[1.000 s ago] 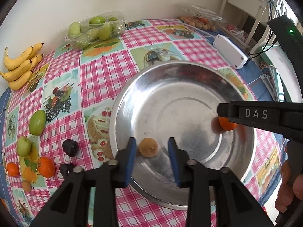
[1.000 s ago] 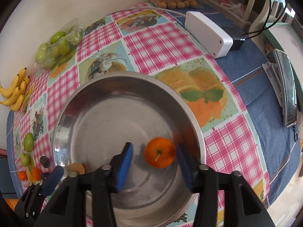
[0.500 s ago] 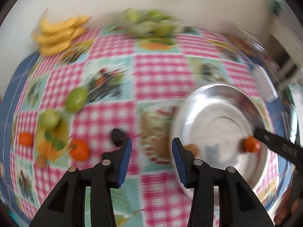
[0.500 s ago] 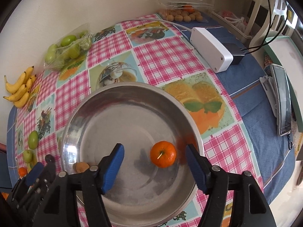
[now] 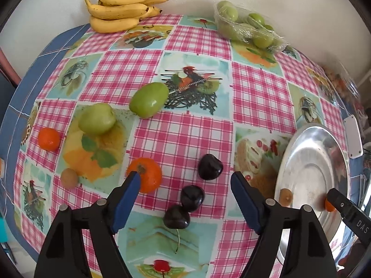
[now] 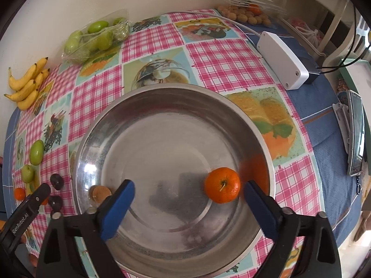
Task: Organize fruits
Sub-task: 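Move both tools back from the bowl toward the remaining fruit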
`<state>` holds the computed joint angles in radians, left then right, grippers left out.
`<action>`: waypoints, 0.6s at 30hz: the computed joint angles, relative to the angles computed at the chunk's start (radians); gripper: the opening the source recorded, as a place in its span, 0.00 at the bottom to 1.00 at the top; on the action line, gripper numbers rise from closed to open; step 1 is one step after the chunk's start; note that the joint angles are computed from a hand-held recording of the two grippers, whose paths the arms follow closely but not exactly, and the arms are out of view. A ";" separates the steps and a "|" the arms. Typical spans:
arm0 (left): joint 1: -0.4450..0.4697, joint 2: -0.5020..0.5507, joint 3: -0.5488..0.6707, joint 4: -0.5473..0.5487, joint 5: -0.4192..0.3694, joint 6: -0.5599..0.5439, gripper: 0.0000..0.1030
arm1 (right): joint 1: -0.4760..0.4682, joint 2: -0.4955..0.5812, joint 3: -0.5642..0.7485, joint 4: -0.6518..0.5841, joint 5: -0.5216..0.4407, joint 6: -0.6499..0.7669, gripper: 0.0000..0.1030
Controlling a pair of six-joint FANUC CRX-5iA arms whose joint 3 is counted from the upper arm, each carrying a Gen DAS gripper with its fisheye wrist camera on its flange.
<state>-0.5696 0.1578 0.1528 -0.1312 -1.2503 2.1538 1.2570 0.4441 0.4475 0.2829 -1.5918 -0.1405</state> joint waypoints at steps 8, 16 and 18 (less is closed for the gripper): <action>-0.002 -0.018 -0.014 -0.006 0.027 -0.006 0.87 | 0.010 -0.002 -0.011 0.045 0.024 -0.003 1.00; -0.014 -0.041 -0.012 -0.050 0.042 -0.023 0.92 | 0.023 -0.019 -0.052 0.104 0.112 -0.049 1.00; -0.011 -0.049 -0.016 -0.056 0.046 -0.028 0.92 | 0.023 -0.013 -0.048 0.104 0.121 -0.043 1.00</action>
